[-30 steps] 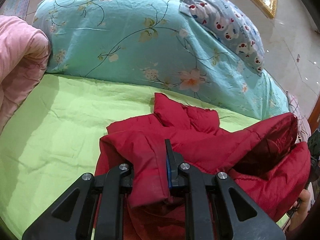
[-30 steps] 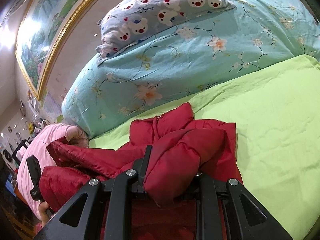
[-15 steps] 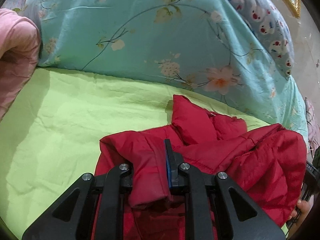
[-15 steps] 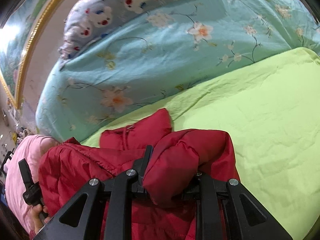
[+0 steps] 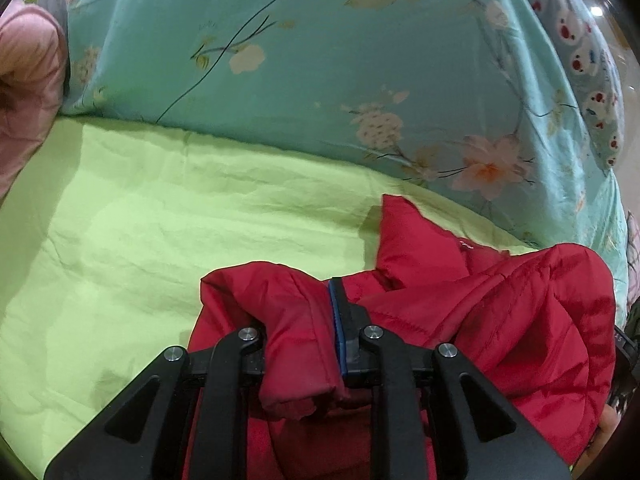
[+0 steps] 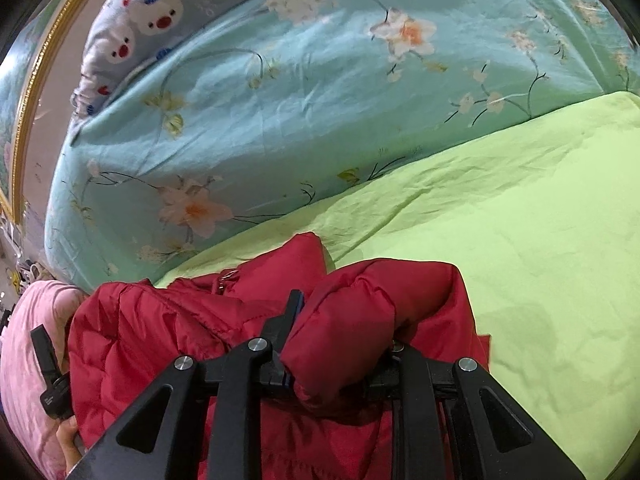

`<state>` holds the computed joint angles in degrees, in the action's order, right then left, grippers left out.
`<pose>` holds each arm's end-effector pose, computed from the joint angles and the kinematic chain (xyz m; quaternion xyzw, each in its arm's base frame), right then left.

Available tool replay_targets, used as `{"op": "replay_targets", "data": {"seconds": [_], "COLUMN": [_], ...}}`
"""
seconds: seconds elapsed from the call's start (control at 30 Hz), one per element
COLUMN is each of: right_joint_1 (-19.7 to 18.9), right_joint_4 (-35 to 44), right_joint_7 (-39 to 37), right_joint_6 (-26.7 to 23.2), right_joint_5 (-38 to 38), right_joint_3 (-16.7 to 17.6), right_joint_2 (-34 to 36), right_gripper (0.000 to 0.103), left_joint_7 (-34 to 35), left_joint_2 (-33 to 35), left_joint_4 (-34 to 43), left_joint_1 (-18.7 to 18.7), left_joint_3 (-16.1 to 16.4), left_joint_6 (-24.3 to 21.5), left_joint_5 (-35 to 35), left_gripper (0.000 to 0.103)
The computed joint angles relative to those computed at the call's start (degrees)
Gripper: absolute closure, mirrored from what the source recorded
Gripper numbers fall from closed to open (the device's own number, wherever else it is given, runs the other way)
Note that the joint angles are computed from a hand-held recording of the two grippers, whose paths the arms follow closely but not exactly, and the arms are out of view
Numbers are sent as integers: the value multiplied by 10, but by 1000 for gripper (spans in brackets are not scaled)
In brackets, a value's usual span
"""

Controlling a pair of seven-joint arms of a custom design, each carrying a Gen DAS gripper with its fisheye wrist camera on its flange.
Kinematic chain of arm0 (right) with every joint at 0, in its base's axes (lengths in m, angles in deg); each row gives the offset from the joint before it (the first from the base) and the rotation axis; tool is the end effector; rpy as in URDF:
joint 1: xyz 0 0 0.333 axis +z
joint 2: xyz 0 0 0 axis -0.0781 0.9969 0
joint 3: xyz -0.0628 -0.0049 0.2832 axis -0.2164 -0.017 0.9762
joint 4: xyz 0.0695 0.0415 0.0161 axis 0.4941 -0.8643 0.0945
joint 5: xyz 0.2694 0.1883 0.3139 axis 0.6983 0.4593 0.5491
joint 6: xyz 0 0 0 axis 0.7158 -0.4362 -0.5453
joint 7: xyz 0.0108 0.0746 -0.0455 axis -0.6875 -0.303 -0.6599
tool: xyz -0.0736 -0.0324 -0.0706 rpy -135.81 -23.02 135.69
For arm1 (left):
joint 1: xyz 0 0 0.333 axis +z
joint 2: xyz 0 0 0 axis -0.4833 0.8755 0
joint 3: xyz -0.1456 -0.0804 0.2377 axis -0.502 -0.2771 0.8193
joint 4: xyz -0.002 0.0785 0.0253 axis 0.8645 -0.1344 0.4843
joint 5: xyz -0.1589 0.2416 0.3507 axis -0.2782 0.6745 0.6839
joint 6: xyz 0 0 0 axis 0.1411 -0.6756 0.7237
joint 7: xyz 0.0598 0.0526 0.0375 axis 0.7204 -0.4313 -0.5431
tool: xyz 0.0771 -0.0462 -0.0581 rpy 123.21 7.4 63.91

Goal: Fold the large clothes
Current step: 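Lift the gripped hem with both grippers and fold it over toward the collar, then open both grippers to release the folded hem onto the jacket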

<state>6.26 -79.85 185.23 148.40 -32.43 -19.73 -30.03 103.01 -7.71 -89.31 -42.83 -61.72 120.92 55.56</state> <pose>0.4386 0.1253 0.5719 -0.5455 0.7017 -0.1509 0.4328 0.4321 -0.1425 0.5473 -0.6974 0.6032 -0.3463 0.1729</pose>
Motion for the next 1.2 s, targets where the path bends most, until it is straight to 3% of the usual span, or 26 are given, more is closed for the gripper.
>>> {"op": "replay_targets", "data": {"seconds": [0.17, 0.3, 0.37, 0.43, 0.5, 0.6, 0.67, 0.93, 1.0, 1.07, 1.2], "right_joint_1": [-2, 1, 9, 21, 34, 54, 47, 37, -2, -30, -7], "right_joint_4": [16, 28, 34, 37, 37, 34, 36, 28, 17, 3, -28], "right_joint_7": [2, 0, -8, -19, -34, -59, -61, -59, -30, -8, -28], "right_joint_6": [5, 2, 1, 0, 1, 1, -6, -17, -17, -13, -22], "right_joint_5": [0, 3, 13, 32, 56, 97, 106, 134, 104, 71, 61], "right_joint_3": [-1, -9, -20, -34, -51, -73, -69, -70, -40, -18, -32], "right_joint_2": [44, 66, 76, 81, 81, 76, 74, 34, 5, -26, -84], "right_gripper": [83, 83, 83, 83, 81, 77, 76, 61, 47, 43, 43], "left_joint_7": [-13, 8, 16, 8, -9, -3, 7, 56, 62, 68, 66], "left_joint_2": [14, -2, -18, -39, -72, -119, -146, -207, -207, -208, -206], "left_joint_4": [8, 4, -3, -13, -29, -51, -62, -83, -82, -84, -86], "left_joint_1": [9, -7, -11, 1, 19, 1, -18, -107, -125, -141, -159], "left_joint_3": [-10, 8, 15, 6, -8, 7, 12, -3, -4, -4, -14], "left_joint_6": [1, -5, -11, -20, -26, -32, -37, -80, -79, -75, -72], "left_joint_5": [12, 1, -7, -1, 13, 7, 1, -18, -28, -37, -46], "left_gripper": [84, 80, 73, 52, 37, 37, 37, 37, 37, 37, 37]}}
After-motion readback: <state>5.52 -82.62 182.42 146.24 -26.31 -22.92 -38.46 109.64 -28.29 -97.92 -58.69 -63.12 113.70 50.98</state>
